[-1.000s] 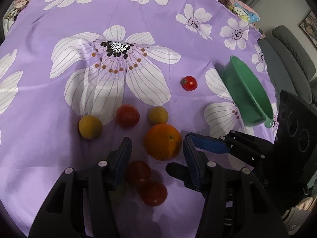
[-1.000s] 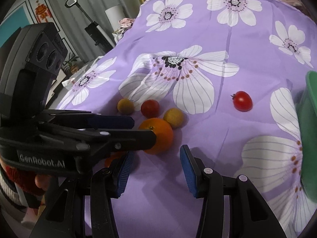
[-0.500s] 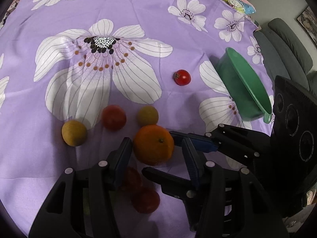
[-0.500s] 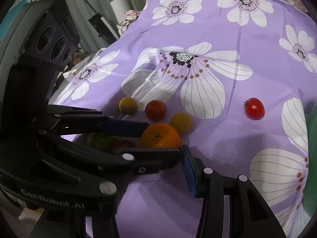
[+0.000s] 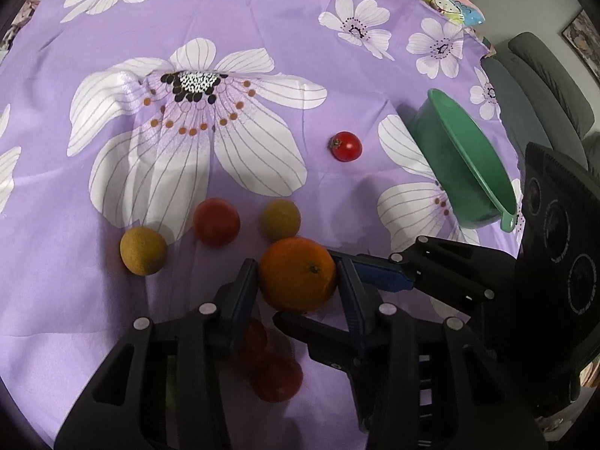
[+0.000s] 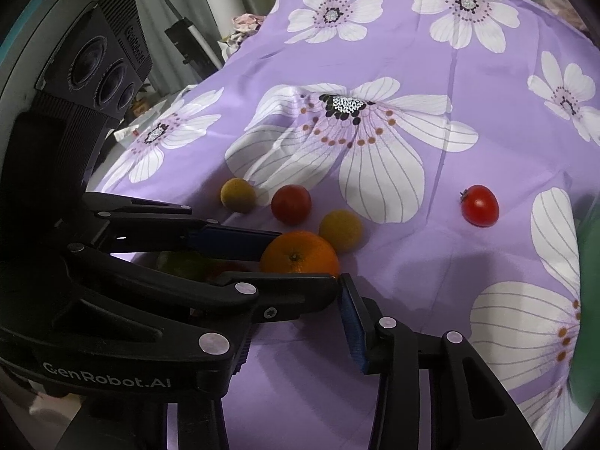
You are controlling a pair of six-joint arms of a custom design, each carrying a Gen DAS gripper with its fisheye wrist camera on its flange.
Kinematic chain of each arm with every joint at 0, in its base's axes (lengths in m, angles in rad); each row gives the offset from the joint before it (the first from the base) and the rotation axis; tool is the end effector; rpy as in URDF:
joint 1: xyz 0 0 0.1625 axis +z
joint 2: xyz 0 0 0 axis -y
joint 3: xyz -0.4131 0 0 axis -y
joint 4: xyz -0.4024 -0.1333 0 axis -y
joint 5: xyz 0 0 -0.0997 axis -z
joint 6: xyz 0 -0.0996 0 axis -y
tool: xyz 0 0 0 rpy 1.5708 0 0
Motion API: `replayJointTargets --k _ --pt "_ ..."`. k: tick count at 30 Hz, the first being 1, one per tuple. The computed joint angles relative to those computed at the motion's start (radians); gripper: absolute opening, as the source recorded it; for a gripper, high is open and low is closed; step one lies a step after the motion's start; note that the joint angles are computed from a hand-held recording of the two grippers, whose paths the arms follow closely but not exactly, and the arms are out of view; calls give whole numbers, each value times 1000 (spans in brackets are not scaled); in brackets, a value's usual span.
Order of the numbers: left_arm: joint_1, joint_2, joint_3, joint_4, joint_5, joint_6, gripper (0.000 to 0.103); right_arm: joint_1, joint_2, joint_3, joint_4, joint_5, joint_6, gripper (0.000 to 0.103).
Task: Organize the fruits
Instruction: 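Carry the second orange with both grippers down into the green bowl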
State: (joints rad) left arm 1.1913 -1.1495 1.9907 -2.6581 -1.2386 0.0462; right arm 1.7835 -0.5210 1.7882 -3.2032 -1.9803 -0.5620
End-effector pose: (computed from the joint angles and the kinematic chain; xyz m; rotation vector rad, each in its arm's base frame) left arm -0.0523 -0.5786 0.1725 0.5395 2.7737 -0.4231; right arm 0.2191 -0.5710 -0.0656 0.9076 -2.4939 0.3866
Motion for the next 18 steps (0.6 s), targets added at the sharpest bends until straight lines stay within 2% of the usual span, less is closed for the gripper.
replayJointTargets --k 8,18 --pt "-41 -33 40 -36 13 6 42 11 -31 51 -72 17 -9 43" --pt "-111 -34 66 -69 27 37 42 13 -91 147 -214 36 -23 43"
